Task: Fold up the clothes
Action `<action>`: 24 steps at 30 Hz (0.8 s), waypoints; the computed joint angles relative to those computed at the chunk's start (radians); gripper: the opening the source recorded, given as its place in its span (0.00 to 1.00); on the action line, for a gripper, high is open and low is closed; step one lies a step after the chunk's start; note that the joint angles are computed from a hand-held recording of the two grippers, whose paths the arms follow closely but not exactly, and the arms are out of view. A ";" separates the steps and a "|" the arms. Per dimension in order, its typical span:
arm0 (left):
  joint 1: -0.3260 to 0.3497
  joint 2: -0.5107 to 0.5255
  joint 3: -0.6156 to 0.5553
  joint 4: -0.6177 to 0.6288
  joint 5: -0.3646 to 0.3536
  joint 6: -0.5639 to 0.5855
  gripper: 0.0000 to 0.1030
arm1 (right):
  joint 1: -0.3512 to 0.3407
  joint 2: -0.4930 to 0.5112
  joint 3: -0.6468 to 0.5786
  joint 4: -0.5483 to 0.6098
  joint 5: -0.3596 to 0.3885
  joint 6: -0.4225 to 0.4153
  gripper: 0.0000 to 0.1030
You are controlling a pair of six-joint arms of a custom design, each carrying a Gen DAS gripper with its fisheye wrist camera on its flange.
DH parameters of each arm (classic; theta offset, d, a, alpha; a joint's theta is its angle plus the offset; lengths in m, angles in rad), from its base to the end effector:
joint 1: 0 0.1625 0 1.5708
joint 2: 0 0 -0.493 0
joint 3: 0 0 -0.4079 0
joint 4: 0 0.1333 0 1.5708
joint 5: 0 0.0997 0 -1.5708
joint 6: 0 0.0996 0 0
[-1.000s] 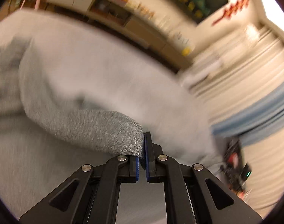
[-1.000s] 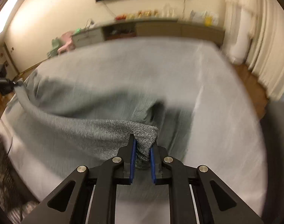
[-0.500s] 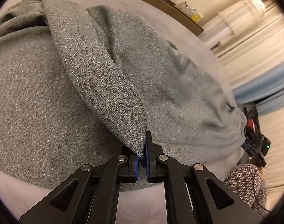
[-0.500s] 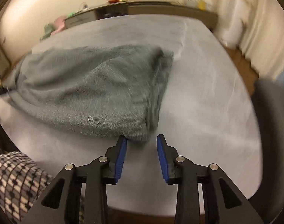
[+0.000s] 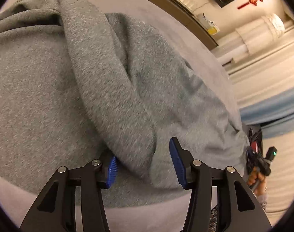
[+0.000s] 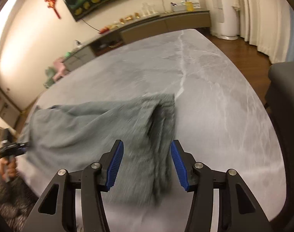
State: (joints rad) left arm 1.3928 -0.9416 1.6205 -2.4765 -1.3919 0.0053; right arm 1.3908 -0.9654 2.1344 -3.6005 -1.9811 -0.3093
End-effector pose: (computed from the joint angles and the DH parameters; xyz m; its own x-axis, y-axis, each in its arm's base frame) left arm 0.0200 -0.7420 0.2319 -0.9746 0.1399 -0.1746 0.1777 0.9583 -0.2239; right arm -0.0108 -0.5818 0.2085 -0.8433 0.2446 0.4785 -0.1470 0.7515 -0.6432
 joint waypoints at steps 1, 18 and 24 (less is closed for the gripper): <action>-0.003 0.005 -0.001 -0.013 0.004 0.001 0.49 | 0.008 0.018 -0.040 0.039 -0.043 -0.002 0.45; -0.040 -0.141 0.083 0.041 0.166 0.310 0.41 | 0.044 0.057 -0.023 -0.170 -0.225 -0.032 0.11; -0.125 -0.154 0.071 -0.088 0.300 0.569 0.55 | 0.123 0.054 0.003 -0.102 -0.127 -0.114 0.42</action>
State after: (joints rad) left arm 1.2675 -1.0958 1.6918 -2.5645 -1.0917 0.5741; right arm 1.5141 -0.9114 2.1371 -3.7029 -2.1085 -0.4232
